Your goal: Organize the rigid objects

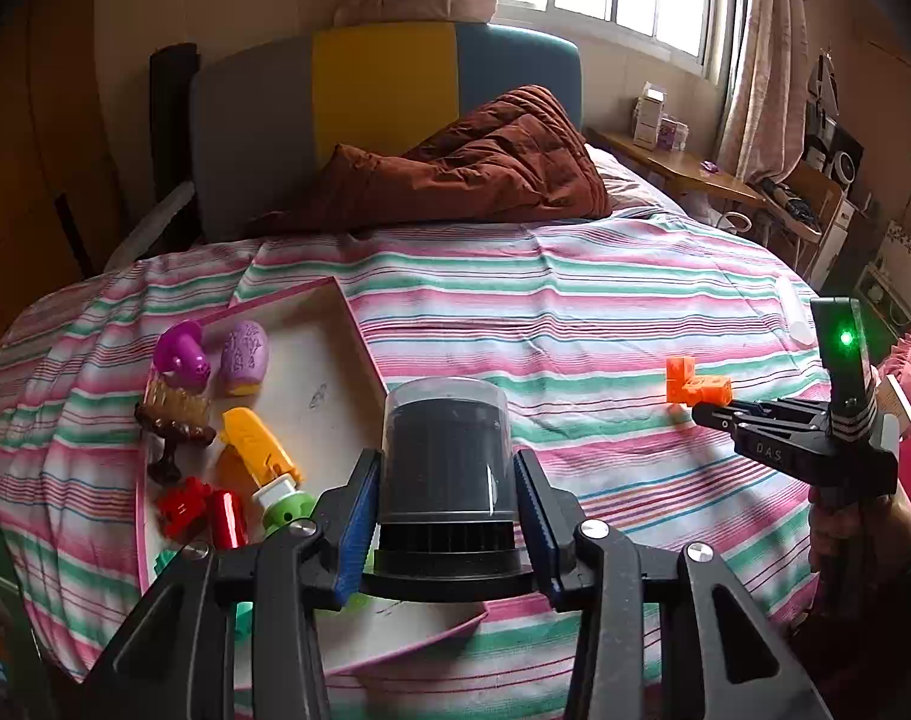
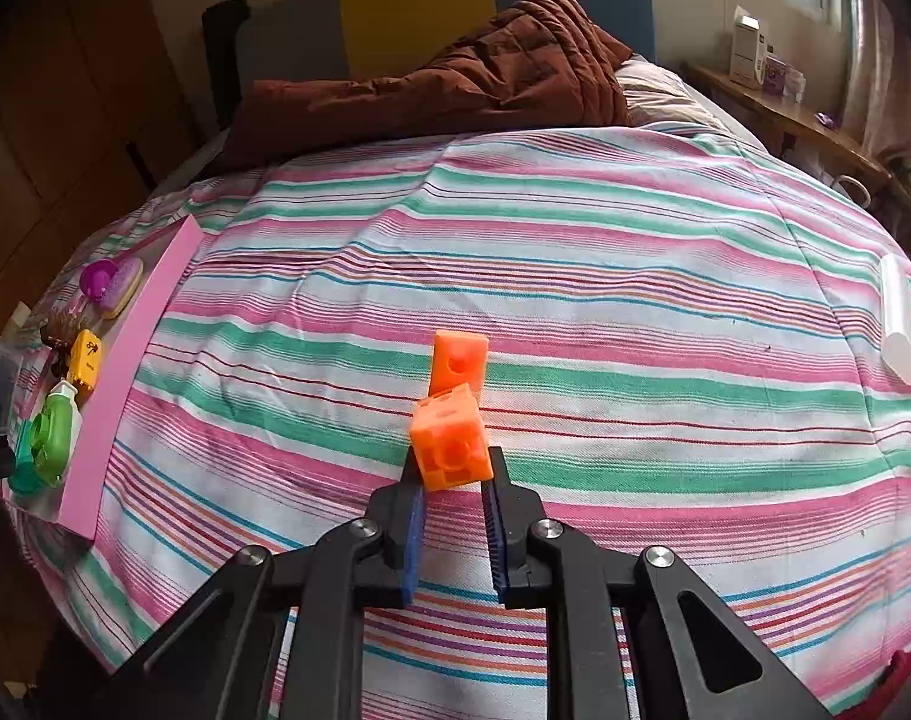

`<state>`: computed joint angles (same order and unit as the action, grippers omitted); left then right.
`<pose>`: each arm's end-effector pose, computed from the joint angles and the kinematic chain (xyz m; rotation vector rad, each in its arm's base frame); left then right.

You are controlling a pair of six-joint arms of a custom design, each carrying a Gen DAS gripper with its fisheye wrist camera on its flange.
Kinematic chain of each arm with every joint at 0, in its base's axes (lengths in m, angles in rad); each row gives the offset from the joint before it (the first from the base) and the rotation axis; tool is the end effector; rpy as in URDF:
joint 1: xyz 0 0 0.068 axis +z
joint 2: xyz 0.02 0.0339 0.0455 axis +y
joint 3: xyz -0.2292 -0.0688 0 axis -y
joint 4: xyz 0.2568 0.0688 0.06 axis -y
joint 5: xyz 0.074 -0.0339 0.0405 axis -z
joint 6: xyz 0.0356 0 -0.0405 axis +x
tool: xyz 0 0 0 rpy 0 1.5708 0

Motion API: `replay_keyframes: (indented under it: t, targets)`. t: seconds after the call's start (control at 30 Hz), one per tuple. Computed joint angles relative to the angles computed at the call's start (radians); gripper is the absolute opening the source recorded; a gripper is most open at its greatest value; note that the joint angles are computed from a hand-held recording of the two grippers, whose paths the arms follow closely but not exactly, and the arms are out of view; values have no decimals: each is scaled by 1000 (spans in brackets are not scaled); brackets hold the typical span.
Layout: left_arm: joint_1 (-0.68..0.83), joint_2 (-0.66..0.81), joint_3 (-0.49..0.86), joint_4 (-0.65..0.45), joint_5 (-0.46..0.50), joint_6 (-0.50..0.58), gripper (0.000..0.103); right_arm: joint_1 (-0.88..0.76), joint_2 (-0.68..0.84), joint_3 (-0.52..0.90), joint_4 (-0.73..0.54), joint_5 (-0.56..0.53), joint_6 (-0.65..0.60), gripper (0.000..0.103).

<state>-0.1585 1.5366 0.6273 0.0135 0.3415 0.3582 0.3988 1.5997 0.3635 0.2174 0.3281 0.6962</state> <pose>0.2790 -0.0567 0.0928 0.7597 2.3018 -0.3305 0.2110 0.0765 0.0280 0.4874 2.4605 0.0153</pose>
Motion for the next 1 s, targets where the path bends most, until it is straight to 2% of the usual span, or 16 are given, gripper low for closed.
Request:
replay_keyframes:
  t: [0.23,0.4,0.47,0.5,0.57,0.67,0.73,0.9,1.0]
  targets:
    - [11,-13,-16,-6,-5,-2,44,-3,-5,4,-3,-13,-3,18]
    - [15,-25,-27,-9,1,1,44,-74,-55,-56,45,-39,53,18]
    - [19,-23,-28,-8,5,6,44,-110,-91,-86,56,-57,74,26]
    - [20,-22,-27,-9,5,6,44,-122,-109,-98,53,-50,90,37]
    - [21,-19,-23,-13,8,3,44,-140,-137,-118,51,-41,116,51]
    - [17,-19,-23,-14,6,4,44,-152,-160,-123,36,-33,127,57]
    - [16,-16,-21,-17,8,7,44,-153,-156,-119,35,-31,132,70]
    - [13,0,-13,-22,9,9,44,-131,-115,-76,3,10,98,87]
    - [14,5,-7,-30,16,13,44,-149,-50,-24,-22,26,65,87]
